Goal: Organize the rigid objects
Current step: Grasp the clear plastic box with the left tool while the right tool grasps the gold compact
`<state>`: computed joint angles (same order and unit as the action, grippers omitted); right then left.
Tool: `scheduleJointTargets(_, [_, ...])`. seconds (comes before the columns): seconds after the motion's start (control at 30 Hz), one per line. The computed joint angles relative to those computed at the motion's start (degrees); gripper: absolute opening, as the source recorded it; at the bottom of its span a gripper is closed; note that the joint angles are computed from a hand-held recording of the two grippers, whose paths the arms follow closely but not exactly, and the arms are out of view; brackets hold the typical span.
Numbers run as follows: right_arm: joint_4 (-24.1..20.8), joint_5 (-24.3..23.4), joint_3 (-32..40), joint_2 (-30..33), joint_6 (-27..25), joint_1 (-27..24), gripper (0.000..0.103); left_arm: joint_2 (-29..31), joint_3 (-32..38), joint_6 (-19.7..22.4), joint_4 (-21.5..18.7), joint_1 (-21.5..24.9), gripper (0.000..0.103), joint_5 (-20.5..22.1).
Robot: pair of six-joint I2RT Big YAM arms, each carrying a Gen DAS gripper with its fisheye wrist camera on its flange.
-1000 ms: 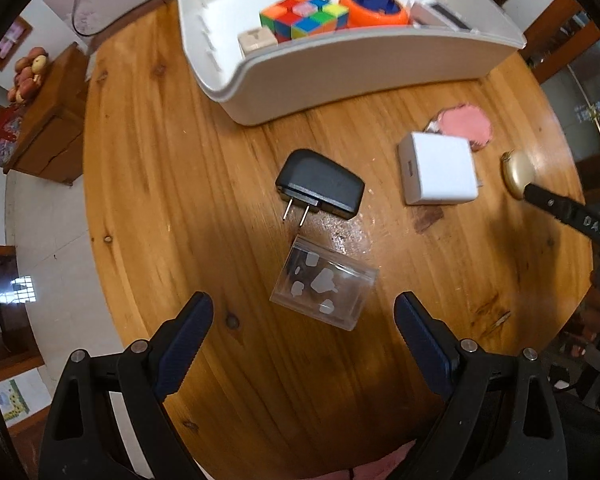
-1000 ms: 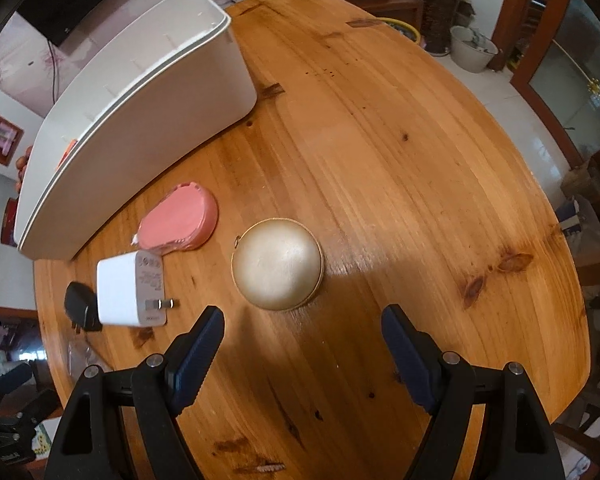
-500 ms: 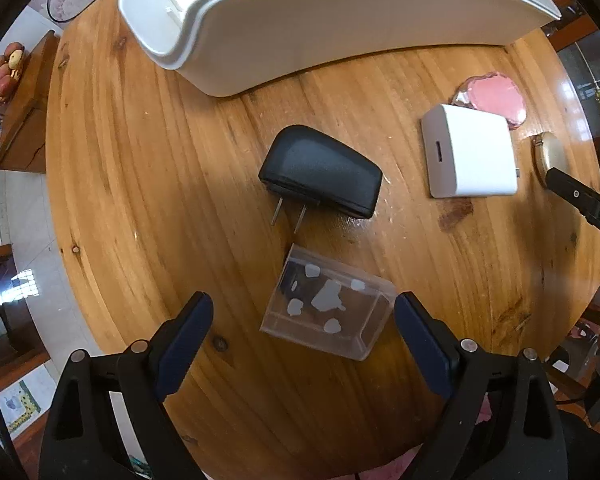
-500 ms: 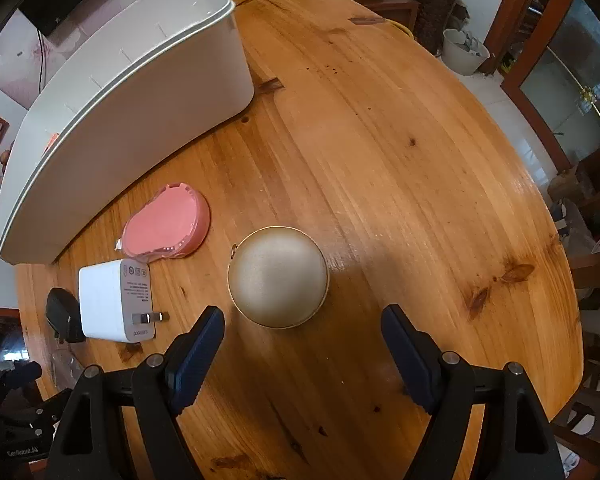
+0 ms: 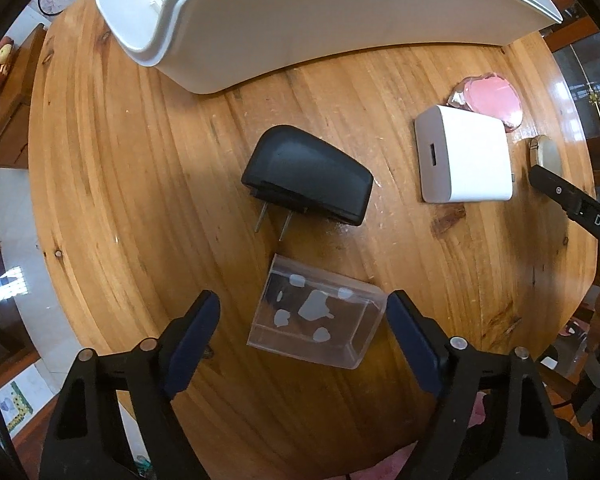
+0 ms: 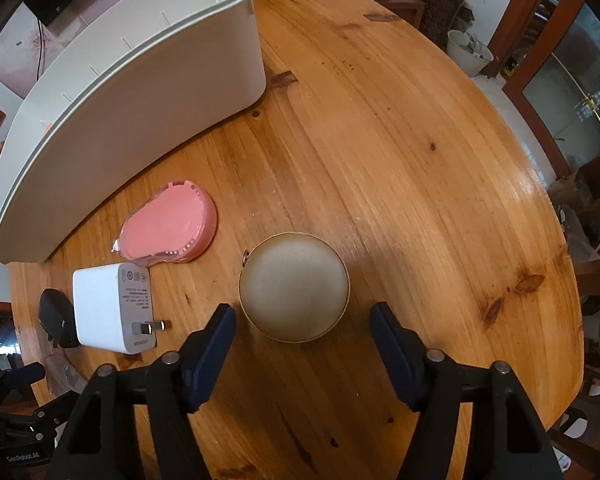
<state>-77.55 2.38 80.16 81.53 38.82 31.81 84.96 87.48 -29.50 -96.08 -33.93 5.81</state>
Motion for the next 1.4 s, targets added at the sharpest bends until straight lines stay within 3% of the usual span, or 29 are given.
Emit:
scheduleJointTargets(0.07, [0.07,0.12,0.15,0.13,-0.01,0.25,0.068,-0.06,-0.10,0.08,0.40,0.17,0.083,0.73])
scheduleJointTargets(0.23, [0.26,0.60,0.22,-0.02,0.25,1.19,0.054,-0.01,-0.24,0.22,1.07,0.31,0.073,2.11])
scheduleJointTargets(0.77, [0.60,-1.85,-1.72,-3.75,2.46,2.26,0.053,0.21,0.45,-0.23,0.11,0.01,0.069,3.72])
scheduleJointTargets(1.1, [-0.33,-1.66,-0.86,-4.79,2.74,8.43,0.052,-1.81,-1.09,-0.76,-0.41,-0.19,0.069,2.86])
scheduleJointTargets(1.3, [-0.19,-1.80,0.58,-4.62,-1.14,11.48,0.051,-5.29,-2.76,-1.87,-0.86,0.82,0.069,2.92])
scheduleJointTargets(1.33, [0.33,-2.00,0.77,-4.78,-2.29,12.18,0.047,-5.75,-2.98,-2.19,-0.80,0.98,0.069,2.94])
scheduleJointTargets(1.4, [2.30,-3.62,0.31,-5.47,-5.12,12.19,0.014,-7.10,-3.88,-2.90,-0.62,1.39,0.069,2.79])
